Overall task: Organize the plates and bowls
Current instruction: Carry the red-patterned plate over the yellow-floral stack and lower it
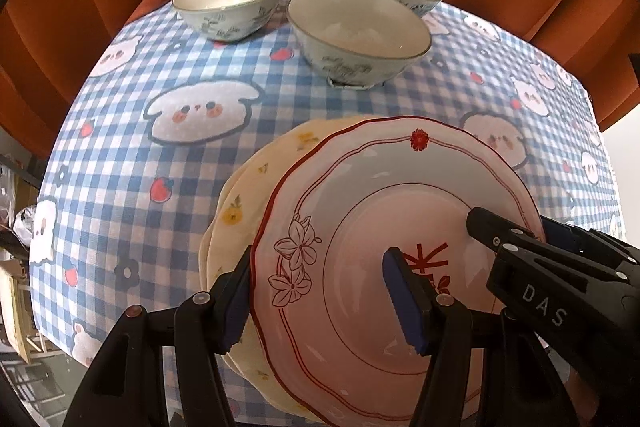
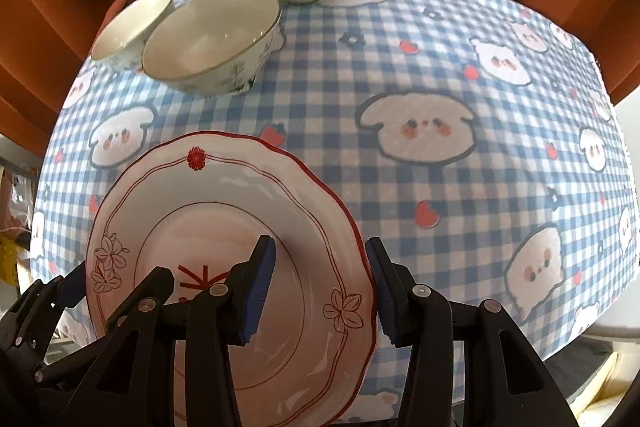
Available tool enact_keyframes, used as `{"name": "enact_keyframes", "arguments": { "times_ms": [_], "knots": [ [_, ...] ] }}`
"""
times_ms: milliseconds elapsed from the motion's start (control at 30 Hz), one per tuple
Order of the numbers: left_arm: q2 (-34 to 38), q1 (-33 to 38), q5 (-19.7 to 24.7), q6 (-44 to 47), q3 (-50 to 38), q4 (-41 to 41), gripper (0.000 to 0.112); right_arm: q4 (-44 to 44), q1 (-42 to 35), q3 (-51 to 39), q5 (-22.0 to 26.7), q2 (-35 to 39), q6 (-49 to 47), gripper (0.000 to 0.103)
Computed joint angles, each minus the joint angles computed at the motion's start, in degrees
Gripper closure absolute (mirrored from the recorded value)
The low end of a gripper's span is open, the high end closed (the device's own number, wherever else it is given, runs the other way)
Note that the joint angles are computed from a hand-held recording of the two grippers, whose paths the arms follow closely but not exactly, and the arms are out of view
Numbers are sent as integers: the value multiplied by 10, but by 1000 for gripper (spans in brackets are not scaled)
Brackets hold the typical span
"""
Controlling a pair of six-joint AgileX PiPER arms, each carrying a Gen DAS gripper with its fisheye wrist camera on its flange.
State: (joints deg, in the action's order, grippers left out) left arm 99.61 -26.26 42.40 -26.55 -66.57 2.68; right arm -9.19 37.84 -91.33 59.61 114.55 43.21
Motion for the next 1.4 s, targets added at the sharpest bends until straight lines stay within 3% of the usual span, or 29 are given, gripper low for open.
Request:
{"name": "enact_keyframes", "arguments": {
  "times_ms": [333,633,833,900,1067,1233,1400],
  "knots": [
    [17,-6,-2,11,-6,7,50,-1,0,-8,10,26,16,53],
    [22,-21,0,-9,-7,44,50,1,-1,24,-2,-1,10,54],
    [20,-29,-6,-35,-1,66,50,19,-9,93,-28,-68,35,71],
    [21,-32,-4,-45,-2,74,50,11,-2,96,-30,-75,36,82],
    [25,-51,11,-91,-9,121,49,2,6,92,-31,-70,41,82],
    [51,-88,68,-164,-32,215,48,27,-4,95,-46,-67,18,84],
    [36,-67,53,-156,-22,188,46,10,5,80,-47,-52,15,84]
  ]
}}
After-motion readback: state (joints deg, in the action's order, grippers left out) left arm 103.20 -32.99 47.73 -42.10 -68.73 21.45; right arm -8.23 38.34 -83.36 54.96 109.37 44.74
